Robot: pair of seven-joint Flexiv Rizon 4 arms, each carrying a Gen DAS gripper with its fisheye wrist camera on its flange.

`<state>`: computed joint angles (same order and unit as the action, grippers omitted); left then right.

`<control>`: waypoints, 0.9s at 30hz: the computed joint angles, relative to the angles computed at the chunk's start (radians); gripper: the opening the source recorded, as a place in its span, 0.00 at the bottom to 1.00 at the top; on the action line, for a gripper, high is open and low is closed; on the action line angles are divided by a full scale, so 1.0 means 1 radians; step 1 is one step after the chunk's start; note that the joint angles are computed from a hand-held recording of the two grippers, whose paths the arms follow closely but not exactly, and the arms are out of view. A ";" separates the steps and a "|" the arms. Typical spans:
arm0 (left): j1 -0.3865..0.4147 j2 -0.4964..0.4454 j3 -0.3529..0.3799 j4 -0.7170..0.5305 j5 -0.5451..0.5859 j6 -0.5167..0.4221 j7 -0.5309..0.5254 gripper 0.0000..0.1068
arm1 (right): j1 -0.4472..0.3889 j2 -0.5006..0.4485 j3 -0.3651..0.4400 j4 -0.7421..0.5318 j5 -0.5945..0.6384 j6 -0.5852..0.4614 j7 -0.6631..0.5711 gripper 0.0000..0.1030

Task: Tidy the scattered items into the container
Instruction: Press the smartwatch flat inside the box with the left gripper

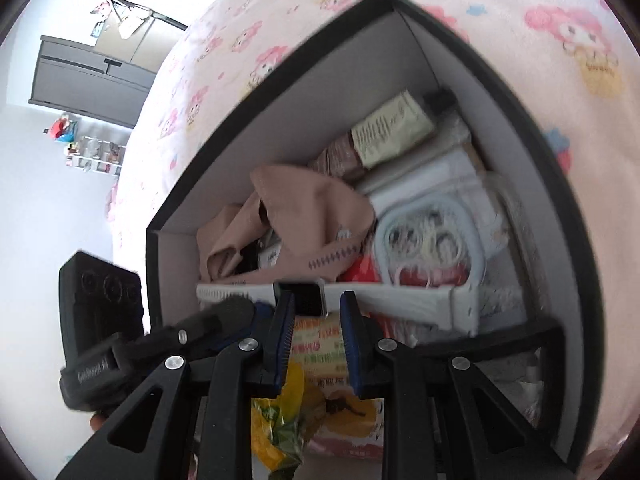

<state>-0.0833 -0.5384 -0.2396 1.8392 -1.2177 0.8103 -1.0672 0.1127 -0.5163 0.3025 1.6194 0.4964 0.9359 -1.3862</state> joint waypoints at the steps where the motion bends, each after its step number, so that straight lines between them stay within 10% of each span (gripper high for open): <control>1: -0.002 -0.002 0.002 -0.002 0.005 0.004 -0.001 0.41 | 0.024 -0.002 -0.018 -0.002 -0.035 0.019 0.011 0.19; 18: 0.024 0.004 0.023 -0.004 0.012 -0.036 0.007 0.44 | 0.034 0.011 -0.019 0.038 -0.035 0.057 -0.009 0.27; 27: 0.026 0.054 0.011 0.034 -0.087 0.094 0.105 0.44 | 0.042 -0.008 -0.014 0.013 -0.119 0.102 0.032 0.27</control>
<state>-0.0577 -0.4847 -0.2289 1.8732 -1.3044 0.9042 -0.9624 0.1548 -0.5243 0.2882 1.6324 0.3779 1.0381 -1.3538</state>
